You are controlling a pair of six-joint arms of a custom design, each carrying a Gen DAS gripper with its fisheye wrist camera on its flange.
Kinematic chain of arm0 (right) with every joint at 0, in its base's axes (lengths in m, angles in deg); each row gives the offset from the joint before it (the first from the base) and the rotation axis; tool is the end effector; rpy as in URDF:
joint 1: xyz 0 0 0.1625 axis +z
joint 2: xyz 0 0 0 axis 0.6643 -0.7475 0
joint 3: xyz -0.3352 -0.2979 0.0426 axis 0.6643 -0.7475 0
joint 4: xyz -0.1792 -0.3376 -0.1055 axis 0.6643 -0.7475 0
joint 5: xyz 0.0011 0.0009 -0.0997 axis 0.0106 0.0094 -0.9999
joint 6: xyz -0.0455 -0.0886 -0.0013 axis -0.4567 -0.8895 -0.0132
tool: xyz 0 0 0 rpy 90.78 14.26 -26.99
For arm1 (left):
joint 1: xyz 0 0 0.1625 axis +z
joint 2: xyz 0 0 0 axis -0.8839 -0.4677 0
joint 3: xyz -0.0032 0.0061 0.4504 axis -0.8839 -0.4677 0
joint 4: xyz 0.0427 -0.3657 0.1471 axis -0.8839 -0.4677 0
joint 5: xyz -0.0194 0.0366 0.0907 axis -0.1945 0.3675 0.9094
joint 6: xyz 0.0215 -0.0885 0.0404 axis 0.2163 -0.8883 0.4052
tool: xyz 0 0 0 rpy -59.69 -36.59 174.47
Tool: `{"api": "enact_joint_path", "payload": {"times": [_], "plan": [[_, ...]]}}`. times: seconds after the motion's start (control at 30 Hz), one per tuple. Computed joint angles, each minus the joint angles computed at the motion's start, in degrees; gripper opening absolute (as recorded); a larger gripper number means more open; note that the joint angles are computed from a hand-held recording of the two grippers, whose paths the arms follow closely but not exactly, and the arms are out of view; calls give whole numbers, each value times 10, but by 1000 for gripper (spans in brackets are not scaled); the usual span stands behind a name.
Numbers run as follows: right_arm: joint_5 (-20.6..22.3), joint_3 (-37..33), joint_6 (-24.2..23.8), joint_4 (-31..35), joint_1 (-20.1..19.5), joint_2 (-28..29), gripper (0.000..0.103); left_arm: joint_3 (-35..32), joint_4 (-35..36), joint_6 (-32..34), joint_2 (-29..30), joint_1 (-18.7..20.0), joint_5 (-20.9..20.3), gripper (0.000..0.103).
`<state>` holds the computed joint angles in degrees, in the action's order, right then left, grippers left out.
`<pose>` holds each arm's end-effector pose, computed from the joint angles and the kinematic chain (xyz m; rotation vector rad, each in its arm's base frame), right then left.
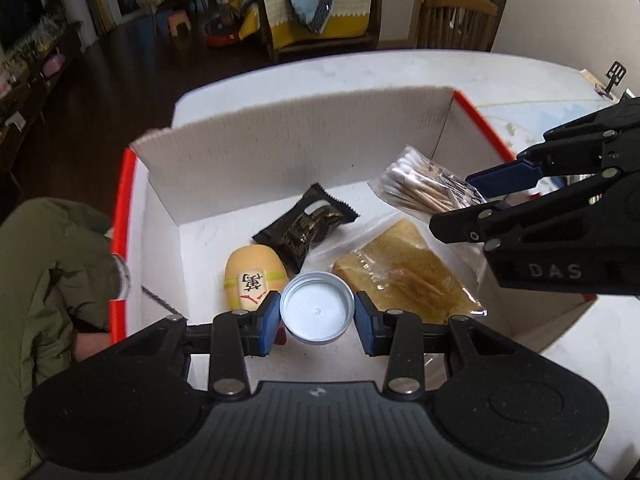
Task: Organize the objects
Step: 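Lower both held items into the red box and open both tools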
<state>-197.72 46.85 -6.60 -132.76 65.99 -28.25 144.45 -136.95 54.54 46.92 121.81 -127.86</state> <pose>0.3105 -0.7439 0.1664 0.6348 -2.3346 0.4720 -0.2110 -0.7498 0.1965 0.7321 2.3679 -0.4047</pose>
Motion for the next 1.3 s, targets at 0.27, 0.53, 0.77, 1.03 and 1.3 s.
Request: {"api": "enact_joint_path", "payload": {"times": [0.27,0.53,0.77,1.03,1.3], "plan": [[-30,-55,8,42,-6,43,37,-56,79,22,35,10,4,38],[-37,-82,27,73,-11,60,37,-102,151,9,59,16,-4,38],[-35,-77,23,74,-12,58,38,-127,208,-34,71,25,-8,38],[-22,-72,25,80,-12,52,42,-116,194,-41,65,22,-8,49],[6,-45,15,54,-11,32,59,-67,129,-39,38,13,9,68]]}}
